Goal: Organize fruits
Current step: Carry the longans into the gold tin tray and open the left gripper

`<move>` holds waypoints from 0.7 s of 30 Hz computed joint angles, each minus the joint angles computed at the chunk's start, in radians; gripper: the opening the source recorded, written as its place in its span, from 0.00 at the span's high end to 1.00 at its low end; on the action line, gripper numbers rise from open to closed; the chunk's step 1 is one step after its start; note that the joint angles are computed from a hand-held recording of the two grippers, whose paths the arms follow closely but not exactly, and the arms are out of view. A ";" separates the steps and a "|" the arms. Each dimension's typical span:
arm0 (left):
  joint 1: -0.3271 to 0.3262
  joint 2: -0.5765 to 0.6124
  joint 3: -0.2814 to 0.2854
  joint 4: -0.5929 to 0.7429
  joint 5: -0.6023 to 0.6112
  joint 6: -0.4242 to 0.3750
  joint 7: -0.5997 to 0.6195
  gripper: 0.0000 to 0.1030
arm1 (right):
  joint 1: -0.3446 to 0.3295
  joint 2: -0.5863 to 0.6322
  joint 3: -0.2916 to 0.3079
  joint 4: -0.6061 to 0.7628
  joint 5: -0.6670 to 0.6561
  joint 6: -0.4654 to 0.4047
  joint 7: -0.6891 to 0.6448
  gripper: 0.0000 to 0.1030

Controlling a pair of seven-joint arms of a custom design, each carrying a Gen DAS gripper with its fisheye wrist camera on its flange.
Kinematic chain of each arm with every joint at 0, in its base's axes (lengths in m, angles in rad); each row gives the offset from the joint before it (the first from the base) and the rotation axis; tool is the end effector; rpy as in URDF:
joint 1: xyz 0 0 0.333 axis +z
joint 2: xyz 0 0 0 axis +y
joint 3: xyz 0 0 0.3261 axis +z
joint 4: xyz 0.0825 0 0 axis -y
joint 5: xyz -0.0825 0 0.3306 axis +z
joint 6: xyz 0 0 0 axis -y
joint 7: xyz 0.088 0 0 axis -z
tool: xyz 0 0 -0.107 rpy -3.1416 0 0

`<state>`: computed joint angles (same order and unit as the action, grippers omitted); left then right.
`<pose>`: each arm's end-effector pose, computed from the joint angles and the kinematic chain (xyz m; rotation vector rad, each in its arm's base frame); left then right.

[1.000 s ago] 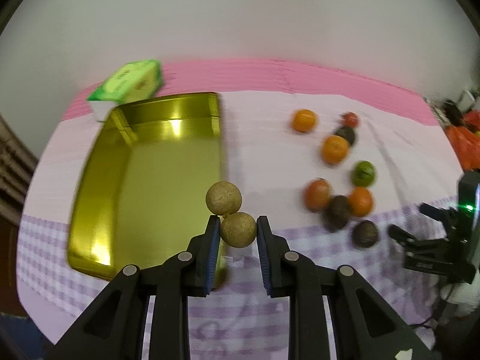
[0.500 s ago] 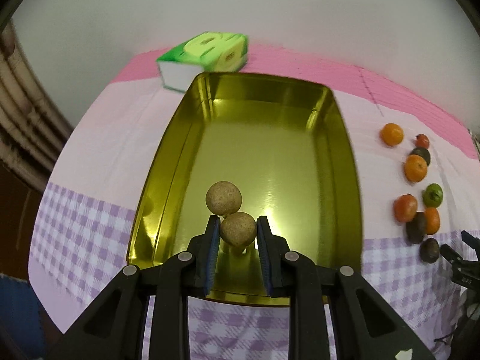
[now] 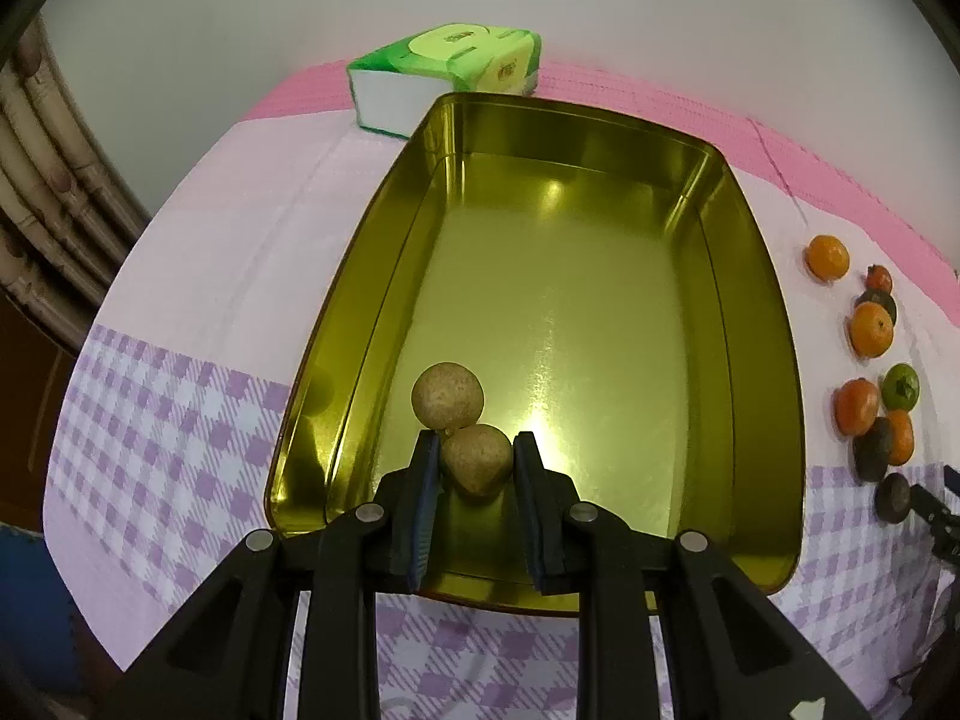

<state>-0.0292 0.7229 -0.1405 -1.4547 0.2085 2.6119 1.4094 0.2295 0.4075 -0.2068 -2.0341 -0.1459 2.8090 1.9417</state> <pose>0.7138 -0.1002 0.3457 -1.8685 2.0842 -0.4634 0.6005 0.0308 0.3355 -1.8360 2.2163 -0.4819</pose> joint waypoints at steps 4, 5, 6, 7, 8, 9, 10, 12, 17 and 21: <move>-0.004 -0.010 -0.005 -0.023 0.008 0.015 0.006 0.79 | 0.001 0.004 -0.001 0.016 0.003 -0.024 0.009 0.00; -0.009 -0.012 -0.003 -0.027 0.013 0.018 0.006 0.79 | 0.000 0.005 0.001 0.017 0.004 -0.023 0.012 0.00; -0.011 -0.011 -0.003 -0.026 0.015 0.017 0.007 0.79 | -0.007 0.008 0.010 0.030 0.014 -0.042 0.006 0.03; -0.014 -0.012 -0.002 -0.031 0.019 0.024 0.009 0.79 | -0.009 0.006 0.016 0.029 0.019 -0.039 0.004 0.06; -0.017 -0.013 -0.003 -0.034 0.022 0.026 0.012 0.79 | -0.009 0.006 0.020 0.032 0.022 -0.037 0.002 0.07; -0.013 -0.012 -0.010 -0.030 0.018 0.016 0.021 0.79 | -0.005 0.006 0.019 0.034 0.019 -0.036 0.003 0.08; -0.014 -0.012 -0.013 -0.033 0.016 0.016 0.026 0.79 | 0.004 0.003 0.014 0.034 0.009 -0.032 0.008 0.08; -0.020 -0.013 -0.014 -0.034 0.015 0.014 0.026 0.79 | -0.001 -0.005 0.033 0.029 0.021 -0.012 -0.006 0.08; -0.030 -0.011 -0.018 -0.032 0.011 0.004 0.037 0.79 | 0.003 -0.018 0.068 0.015 0.054 0.035 -0.054 0.09; -0.024 -0.013 -0.033 -0.036 -0.006 0.005 0.051 0.79 | 0.013 -0.001 0.087 0.037 0.082 0.039 -0.102 0.10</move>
<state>-0.0535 0.7099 -0.1730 -1.4912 0.2022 2.6171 1.4608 0.2423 0.4063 -0.1194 -1.9968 -0.0640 2.8484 1.8395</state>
